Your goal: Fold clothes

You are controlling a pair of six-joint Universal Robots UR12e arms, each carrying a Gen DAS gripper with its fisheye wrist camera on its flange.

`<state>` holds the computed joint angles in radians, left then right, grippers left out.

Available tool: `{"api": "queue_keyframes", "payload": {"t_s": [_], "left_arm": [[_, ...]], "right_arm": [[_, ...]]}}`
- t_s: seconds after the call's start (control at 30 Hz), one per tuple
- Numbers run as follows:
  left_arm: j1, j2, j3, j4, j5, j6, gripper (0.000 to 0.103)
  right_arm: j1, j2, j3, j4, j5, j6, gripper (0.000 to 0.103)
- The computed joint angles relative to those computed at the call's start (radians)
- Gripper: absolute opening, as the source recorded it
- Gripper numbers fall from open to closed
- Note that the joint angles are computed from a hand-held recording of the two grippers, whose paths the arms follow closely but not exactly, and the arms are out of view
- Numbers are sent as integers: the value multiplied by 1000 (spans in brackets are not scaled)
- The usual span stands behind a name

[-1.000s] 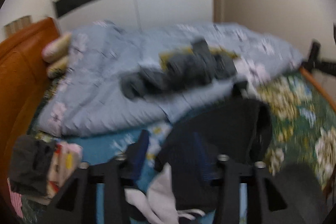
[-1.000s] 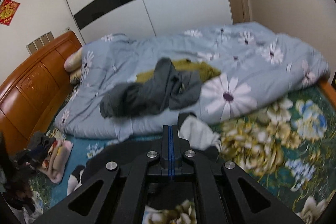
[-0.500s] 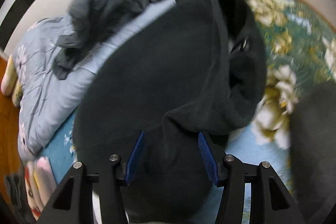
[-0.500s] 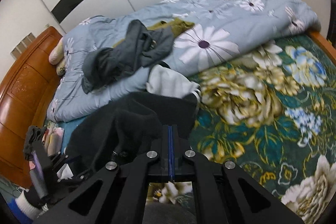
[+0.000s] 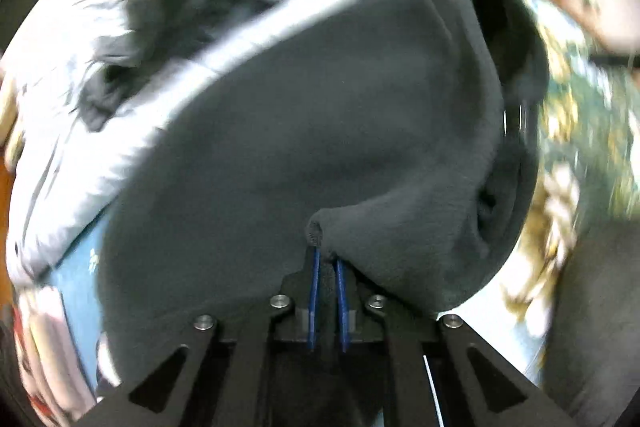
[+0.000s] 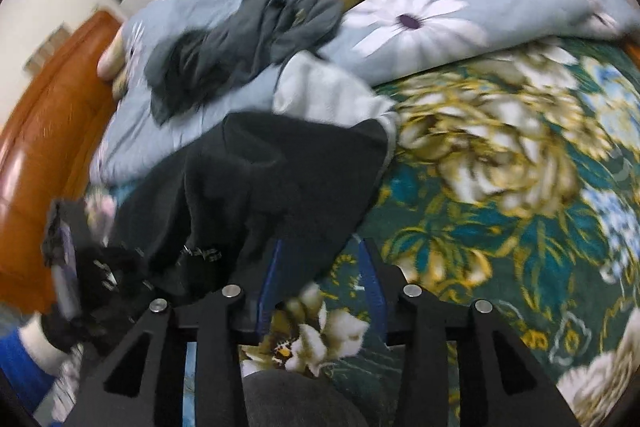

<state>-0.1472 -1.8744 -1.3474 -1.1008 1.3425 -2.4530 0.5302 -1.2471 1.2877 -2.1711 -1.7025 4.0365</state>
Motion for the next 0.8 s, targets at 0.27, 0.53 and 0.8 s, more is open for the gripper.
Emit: {"api": "queue_keyframes", "payload": {"t_s": [0.27, 0.53, 0.8], "left_arm": [[76, -4, 64, 162, -123, -193, 8], [129, -70, 160, 193, -100, -329, 8], [127, -88, 168, 182, -90, -379, 8]], "right_arm": [[-24, 100, -122, 44, 33, -196, 53], [-43, 118, -141, 16, 45, -240, 55], [-29, 193, -261, -51, 156, -428, 64]]}}
